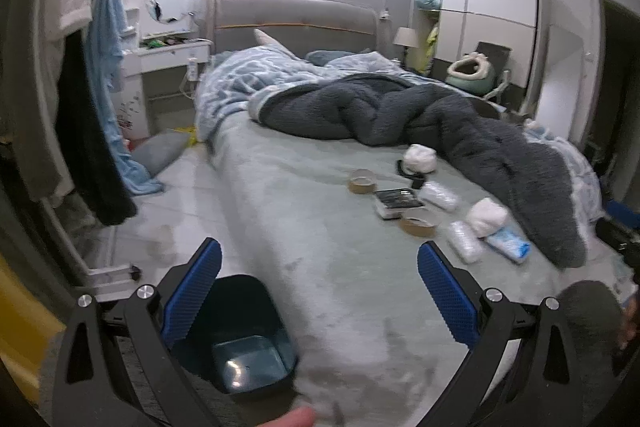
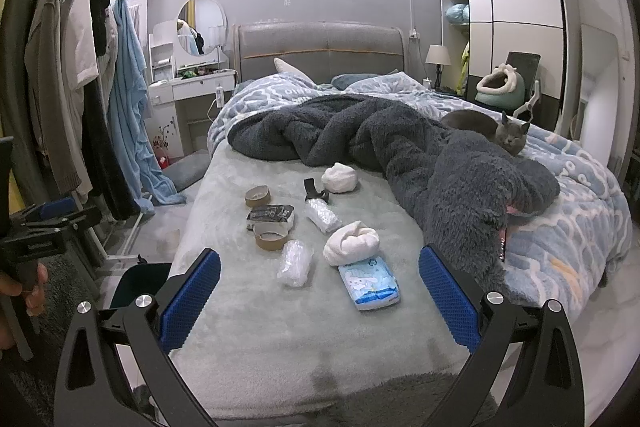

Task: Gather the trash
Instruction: 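Close the right gripper on the white rolled towel while the left gripper approaches the bubble wrap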

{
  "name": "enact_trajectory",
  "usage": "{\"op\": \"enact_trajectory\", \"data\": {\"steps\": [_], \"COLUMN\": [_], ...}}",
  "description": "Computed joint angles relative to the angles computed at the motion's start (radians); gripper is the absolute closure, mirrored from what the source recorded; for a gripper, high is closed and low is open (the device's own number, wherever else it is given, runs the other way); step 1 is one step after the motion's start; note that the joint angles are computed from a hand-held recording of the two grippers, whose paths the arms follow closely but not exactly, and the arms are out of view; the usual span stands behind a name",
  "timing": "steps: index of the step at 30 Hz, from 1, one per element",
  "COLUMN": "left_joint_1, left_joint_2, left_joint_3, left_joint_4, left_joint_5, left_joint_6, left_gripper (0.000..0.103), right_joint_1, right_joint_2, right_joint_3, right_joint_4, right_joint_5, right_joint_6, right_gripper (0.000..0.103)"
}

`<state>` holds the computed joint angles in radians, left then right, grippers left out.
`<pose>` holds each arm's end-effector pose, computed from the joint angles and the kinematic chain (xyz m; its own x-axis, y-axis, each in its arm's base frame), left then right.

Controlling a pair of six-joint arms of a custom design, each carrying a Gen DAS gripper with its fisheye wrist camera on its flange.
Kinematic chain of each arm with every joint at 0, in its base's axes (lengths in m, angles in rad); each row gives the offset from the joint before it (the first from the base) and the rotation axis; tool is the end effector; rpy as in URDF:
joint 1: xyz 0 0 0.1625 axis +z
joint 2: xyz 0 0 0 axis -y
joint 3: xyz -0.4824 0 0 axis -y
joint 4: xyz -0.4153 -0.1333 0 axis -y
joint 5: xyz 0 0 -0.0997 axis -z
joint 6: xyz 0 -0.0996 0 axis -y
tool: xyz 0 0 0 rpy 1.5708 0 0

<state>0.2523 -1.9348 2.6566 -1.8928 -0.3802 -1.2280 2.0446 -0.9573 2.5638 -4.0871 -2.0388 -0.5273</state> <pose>-0.1542 -0.2729 0.2660 -0.7536 -0.0655 -0.6541 0.5422 0.5007 -0.6748 0.2585 -0.3105 0.1660 -0.6857 -0.3530 0.6365 -0.7234 0.4266 -0.5428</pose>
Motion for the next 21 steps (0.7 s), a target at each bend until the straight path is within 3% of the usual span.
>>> {"op": "enact_trajectory", "data": {"steps": [3, 13, 21], "left_joint_1": [-0.011, 0.034, 0.123], "left_joint_2": [0.011, 0.137, 0.287], "left_joint_3": [-0.001, 0.053, 0.057], "left_joint_4": [0.004, -0.480, -0.903], "left_joint_5": [0.000, -0.028, -0.108], "left_joint_6": [0.005, 0.315, 0.605], "left_gripper": [0.003, 0.003, 0.005], "right_joint_1": [0.006, -0.036, -0.061], "right_joint_2": [-0.005, -0.046, -0.037], "right_joint_3": [-0.015, -0.076, -0.160], "right_joint_4": [0.047, 0.221, 0.386], "right_joint_5": [-0.014, 0.006, 0.011], "right_joint_6": [0.014, -0.059, -0.125], "right_gripper": [0.003, 0.003, 0.005]}}
